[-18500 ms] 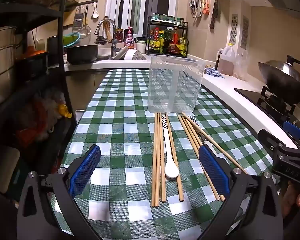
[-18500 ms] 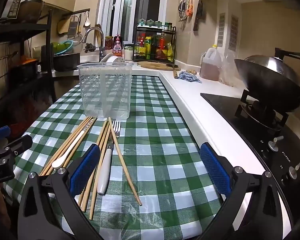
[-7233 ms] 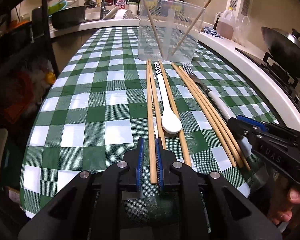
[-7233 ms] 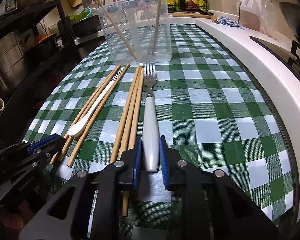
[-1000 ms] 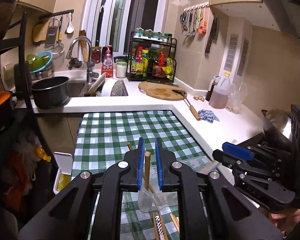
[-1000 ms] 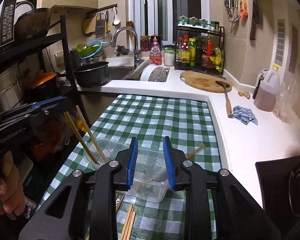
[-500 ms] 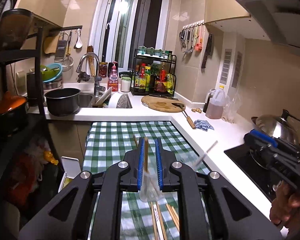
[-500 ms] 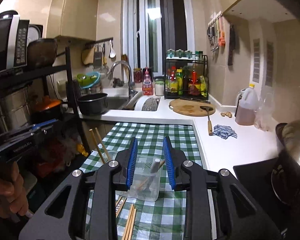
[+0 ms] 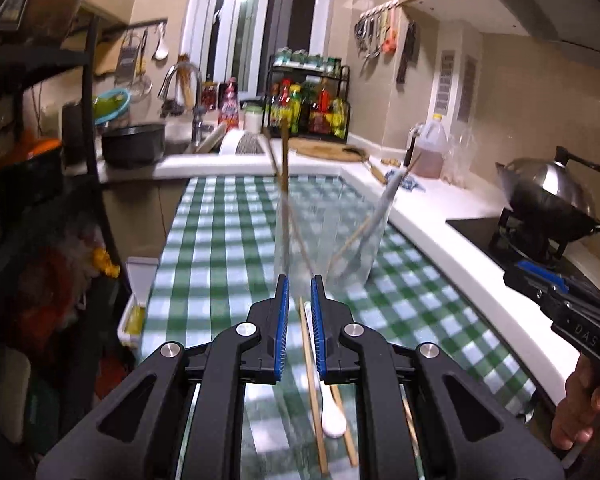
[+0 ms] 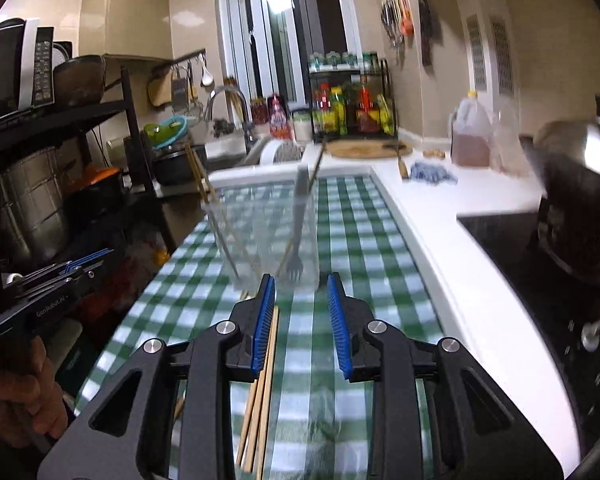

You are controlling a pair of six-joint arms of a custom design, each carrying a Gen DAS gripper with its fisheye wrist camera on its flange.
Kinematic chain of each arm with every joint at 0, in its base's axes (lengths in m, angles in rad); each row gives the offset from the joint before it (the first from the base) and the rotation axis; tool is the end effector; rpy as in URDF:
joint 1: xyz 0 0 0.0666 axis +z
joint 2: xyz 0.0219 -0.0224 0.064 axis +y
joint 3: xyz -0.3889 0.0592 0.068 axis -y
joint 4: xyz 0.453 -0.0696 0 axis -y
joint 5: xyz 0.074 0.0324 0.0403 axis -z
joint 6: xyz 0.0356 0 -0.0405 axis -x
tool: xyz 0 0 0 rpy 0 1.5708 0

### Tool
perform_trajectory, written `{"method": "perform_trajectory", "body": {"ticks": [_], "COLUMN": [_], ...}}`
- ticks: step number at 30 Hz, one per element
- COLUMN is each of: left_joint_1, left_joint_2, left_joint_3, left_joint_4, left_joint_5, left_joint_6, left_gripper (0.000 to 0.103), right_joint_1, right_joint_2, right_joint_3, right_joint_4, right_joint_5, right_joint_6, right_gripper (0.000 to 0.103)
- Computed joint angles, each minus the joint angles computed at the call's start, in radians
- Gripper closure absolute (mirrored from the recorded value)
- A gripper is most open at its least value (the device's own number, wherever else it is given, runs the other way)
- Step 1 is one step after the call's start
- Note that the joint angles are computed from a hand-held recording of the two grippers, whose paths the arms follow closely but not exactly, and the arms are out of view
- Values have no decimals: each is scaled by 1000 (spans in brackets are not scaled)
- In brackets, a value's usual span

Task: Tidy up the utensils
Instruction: 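Move both open grippers back toward the remaining utensils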

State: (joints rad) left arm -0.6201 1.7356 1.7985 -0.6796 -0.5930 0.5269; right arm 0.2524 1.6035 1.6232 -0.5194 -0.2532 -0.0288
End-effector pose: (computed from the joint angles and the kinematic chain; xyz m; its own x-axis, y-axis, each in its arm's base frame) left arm 0.5722 -0.3847 0.4715 -0.4626 -0.1821 -0.8677 -0.1408 0.9813 -0.1309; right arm 0.6279 0.1707 0.4738 -0.4769 -0.0942 -0.8739 -0.4411 0.8856 0.1453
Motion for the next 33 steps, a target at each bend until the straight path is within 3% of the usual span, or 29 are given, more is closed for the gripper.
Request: {"method": "perform_trajectory", "body": {"ticks": [9, 22, 33], "left_joint_1": [-14, -33, -43], "left_joint_2": [-25, 9, 26], "left_joint_3": [-126, -130, -119], "left_joint_4": [-55, -85, -117], "left_joint_5": [86, 171, 180], "left_joint_6": [198, 223, 226], "left_gripper": [91, 91, 91], "right_joint_1": [11, 39, 50], "right_joint_2": [-15, 25, 37], "right_joint_3": [-98, -134, -148], "right_joint_4": [-42, -105, -142], "right_joint_5": [-8, -20, -9], "right_joint_6": [15, 31, 67], "right_gripper": [75, 76, 77]}}
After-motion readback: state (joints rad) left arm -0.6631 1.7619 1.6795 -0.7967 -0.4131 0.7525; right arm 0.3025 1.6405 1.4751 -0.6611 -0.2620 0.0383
